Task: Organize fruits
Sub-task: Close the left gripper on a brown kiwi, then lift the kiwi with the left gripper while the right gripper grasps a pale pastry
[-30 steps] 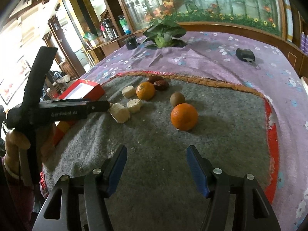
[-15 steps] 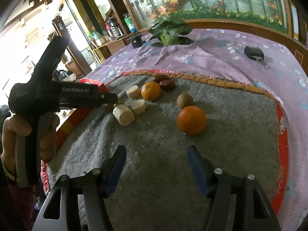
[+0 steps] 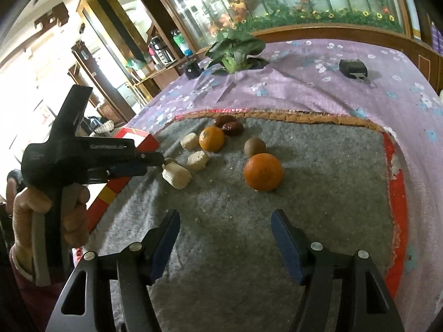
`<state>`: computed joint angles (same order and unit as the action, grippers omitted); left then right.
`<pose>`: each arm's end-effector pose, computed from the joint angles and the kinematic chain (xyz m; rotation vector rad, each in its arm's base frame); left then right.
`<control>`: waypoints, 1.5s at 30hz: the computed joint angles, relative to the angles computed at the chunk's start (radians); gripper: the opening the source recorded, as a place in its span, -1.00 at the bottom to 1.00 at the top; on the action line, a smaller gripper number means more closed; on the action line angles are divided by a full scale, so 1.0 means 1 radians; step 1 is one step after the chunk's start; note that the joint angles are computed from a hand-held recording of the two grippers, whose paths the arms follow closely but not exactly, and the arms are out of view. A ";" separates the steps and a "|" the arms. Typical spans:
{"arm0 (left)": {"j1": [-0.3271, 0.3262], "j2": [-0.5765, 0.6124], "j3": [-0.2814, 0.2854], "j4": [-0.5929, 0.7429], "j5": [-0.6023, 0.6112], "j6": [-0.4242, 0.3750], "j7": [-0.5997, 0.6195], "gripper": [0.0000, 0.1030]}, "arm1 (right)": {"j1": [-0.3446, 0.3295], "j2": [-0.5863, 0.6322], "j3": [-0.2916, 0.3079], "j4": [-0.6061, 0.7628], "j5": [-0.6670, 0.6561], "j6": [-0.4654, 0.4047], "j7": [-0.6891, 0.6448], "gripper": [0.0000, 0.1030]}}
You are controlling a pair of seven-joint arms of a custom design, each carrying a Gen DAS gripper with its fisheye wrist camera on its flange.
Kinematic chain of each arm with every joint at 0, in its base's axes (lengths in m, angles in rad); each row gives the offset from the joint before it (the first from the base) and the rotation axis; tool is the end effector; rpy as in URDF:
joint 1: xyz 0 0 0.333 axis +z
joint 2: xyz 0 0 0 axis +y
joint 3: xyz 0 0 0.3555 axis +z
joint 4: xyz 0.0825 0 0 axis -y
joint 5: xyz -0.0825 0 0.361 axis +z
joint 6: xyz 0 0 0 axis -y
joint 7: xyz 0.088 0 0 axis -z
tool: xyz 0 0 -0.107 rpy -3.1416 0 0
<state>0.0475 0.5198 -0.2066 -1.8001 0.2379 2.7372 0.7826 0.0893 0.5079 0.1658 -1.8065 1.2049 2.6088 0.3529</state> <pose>0.6847 -0.0978 0.3594 -2.4867 1.5096 -0.5882 0.6588 0.1365 0.3352 -1.9494 1.2392 0.0302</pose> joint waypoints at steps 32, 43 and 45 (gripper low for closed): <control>-0.019 0.053 -0.003 0.073 0.024 -0.066 0.060 -0.60 | -0.042 0.017 0.033 0.021 0.026 -0.062 -0.025 0.30; -0.038 -0.060 0.065 -0.090 0.133 0.076 0.057 -0.60 | 0.088 0.018 0.006 0.037 -0.075 0.067 -0.100 0.27; -0.037 -0.083 0.081 -0.122 0.164 0.105 0.038 -0.60 | 0.108 0.045 0.006 0.072 -0.134 0.072 -0.070 0.12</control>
<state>0.0107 0.4365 -0.1261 -1.9219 0.4018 2.8424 0.8210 0.1975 0.5528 0.1717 -1.7344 1.0704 2.6810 0.2830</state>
